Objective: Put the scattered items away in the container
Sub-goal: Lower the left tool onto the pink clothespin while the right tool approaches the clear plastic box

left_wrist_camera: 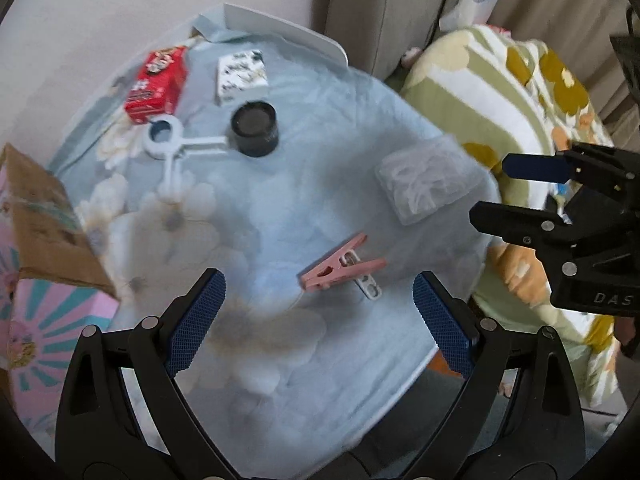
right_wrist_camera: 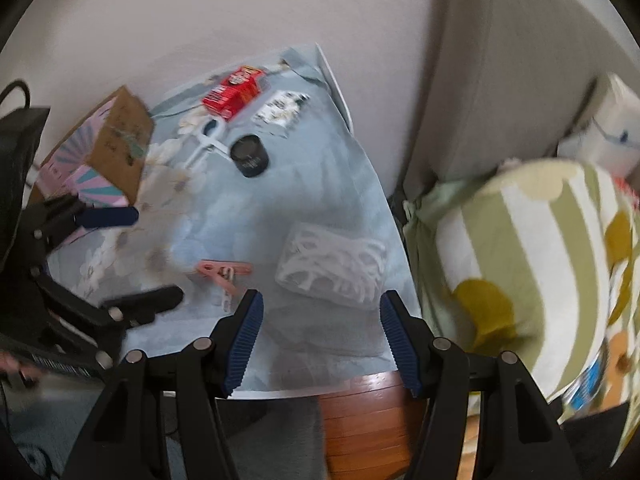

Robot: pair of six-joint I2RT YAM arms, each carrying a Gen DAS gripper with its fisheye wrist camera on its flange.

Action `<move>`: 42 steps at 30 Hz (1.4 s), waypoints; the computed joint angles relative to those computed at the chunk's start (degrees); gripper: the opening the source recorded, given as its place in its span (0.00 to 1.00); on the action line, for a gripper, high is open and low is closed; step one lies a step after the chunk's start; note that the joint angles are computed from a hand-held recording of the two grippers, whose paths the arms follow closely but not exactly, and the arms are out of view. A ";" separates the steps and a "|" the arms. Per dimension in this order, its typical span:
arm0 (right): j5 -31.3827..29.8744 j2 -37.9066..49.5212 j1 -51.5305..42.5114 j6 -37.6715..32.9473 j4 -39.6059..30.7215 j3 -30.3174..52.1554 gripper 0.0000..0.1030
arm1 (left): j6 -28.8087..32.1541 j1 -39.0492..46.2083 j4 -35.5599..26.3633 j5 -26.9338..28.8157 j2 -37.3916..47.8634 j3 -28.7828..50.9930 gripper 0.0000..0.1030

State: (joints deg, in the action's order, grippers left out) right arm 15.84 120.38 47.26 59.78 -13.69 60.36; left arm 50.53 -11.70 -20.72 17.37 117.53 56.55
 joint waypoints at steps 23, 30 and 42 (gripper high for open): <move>-3.01 12.52 -4.67 -0.02 2.70 8.08 0.77 | -2.13 -2.53 12.93 -1.81 7.81 -2.16 0.92; -1.47 14.81 -4.67 -3.05 0.05 10.95 0.77 | 0.02 -1.71 15.10 0.18 8.54 -3.00 0.92; -0.88 14.94 -4.85 -3.52 -1.19 11.25 0.76 | 1.96 1.96 11.30 3.66 8.66 0.34 0.41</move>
